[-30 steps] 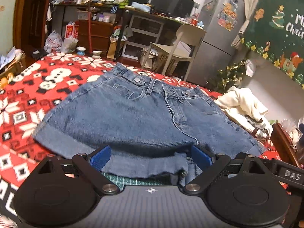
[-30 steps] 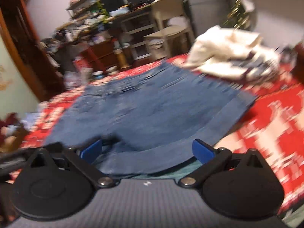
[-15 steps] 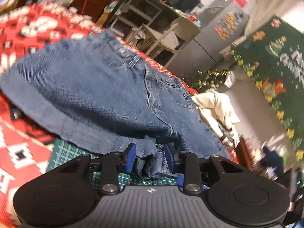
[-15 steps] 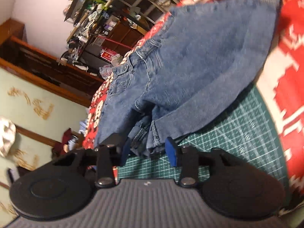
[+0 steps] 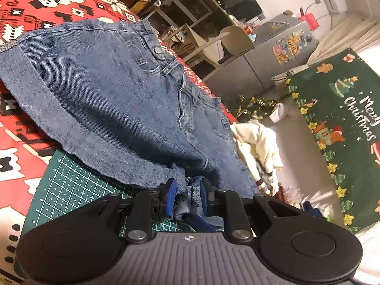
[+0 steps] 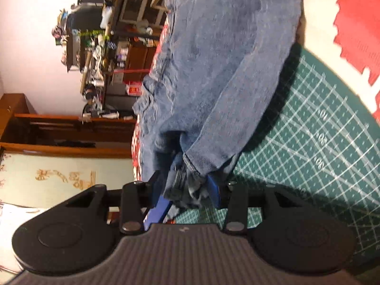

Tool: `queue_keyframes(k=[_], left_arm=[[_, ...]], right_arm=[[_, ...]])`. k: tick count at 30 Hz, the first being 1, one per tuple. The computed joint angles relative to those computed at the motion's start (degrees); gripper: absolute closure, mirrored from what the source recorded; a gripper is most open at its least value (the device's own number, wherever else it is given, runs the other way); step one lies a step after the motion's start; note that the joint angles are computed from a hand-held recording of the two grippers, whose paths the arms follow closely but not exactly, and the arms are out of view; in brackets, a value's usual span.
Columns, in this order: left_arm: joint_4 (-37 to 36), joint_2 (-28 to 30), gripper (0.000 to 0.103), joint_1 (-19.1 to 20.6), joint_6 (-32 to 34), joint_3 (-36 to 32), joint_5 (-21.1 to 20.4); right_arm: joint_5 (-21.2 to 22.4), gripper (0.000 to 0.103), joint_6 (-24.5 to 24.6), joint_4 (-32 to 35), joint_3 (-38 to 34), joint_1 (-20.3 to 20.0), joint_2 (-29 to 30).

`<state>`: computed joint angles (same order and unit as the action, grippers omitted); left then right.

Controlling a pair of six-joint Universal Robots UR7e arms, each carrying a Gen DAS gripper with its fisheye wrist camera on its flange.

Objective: Fold clothes
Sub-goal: 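Hold the shorts crotch seam with both tools and pull it taut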

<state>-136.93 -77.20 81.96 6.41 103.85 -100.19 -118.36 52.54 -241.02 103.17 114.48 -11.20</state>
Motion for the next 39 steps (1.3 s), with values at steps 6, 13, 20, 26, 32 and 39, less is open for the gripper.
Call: queue_keyframes(k=[6,13,20,26,32,39], left_arm=[[0.23,0.03,0.075,-0.5,0.64,0.34,0.57],[0.82,0.83,0.072,-0.49,-1.47,0.4,2.67],[2.03,0.32,0.072,0.89,-3.85,0.04,-0.52],[3.42,0.76,0.068,1.31,-5.89,-0.66,-1.31],[5.51,0.64,0.064,1.47,-6.99,-0.94,-1.65],[5.23,0.84,0.064,0.67,-5.43,-0.34,-0.35]], right_arm=[[-1.74,0.074,-4.1,-0.84,-1.23,0.7,0.06],[-4.38,0.092,-4.54,6.23,-2.02,1.05,-1.25],[-12.05,0.097,-9.58,7.93,-3.32,4.56,-2.13],[-11.78,0.096,-7.17,6.58,-0.48,5.36,-2.8],[-12.32,0.096,-5.69,6.33,0.06,5.59,-2.45],[-12.39,0.096,-4.36,5.96,0.69,5.3,-2.36]])
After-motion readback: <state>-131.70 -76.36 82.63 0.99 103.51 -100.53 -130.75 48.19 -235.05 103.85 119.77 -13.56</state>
